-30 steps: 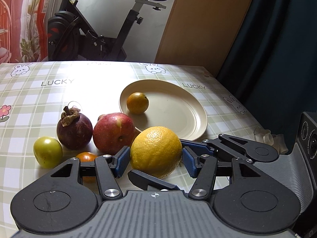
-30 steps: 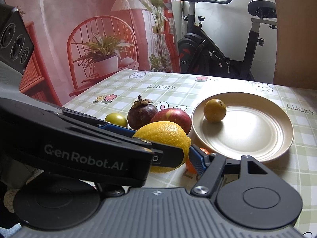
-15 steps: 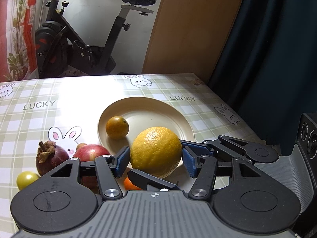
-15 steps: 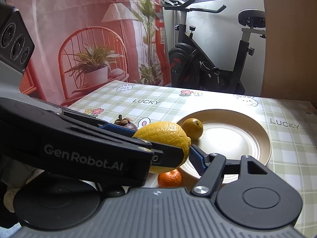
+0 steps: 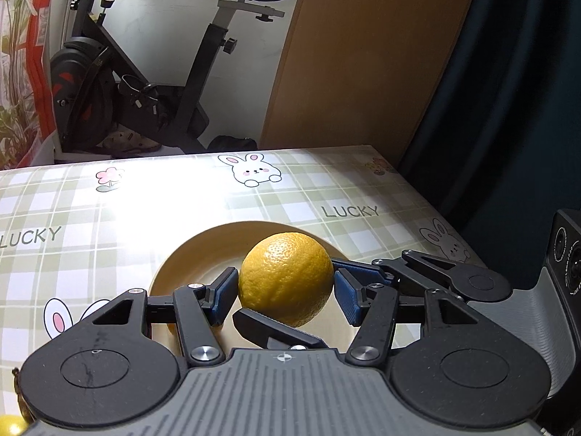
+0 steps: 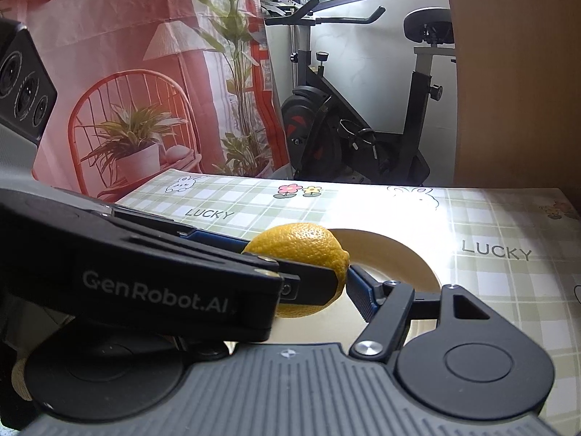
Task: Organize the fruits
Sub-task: 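Carry the lemon onto the plate beside the orange and release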
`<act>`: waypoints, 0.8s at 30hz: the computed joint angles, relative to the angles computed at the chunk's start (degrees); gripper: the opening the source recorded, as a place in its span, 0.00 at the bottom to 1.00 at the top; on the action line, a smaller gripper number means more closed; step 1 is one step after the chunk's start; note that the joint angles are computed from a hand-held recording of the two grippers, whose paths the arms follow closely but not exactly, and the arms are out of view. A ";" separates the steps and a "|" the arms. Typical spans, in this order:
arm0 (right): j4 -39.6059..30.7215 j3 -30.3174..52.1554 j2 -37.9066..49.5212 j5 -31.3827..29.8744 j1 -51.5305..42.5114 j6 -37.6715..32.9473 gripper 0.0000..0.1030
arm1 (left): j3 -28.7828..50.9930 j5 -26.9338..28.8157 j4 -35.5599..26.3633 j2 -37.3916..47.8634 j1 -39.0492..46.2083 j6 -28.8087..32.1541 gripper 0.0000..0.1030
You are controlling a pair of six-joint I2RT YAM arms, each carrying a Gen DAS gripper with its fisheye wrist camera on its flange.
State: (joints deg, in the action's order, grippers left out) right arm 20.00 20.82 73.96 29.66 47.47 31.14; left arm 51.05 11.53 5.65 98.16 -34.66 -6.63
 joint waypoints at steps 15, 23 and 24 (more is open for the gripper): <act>4.47 9.21 15.00 -15.31 -15.09 -7.76 0.66 | 12.19 -1.47 -4.41 11.22 3.29 -0.86 0.57; 3.07 11.76 17.99 -17.43 -16.63 -6.92 0.65 | 12.53 -2.98 -4.15 11.54 2.89 -0.28 0.57; 2.93 11.84 17.99 -17.45 -16.65 -6.95 0.65 | 12.44 -3.01 -4.08 11.47 2.85 -0.16 0.57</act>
State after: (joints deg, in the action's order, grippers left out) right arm 22.94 32.66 91.95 12.21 30.82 24.19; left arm 63.48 8.52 1.56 109.63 -31.81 -6.79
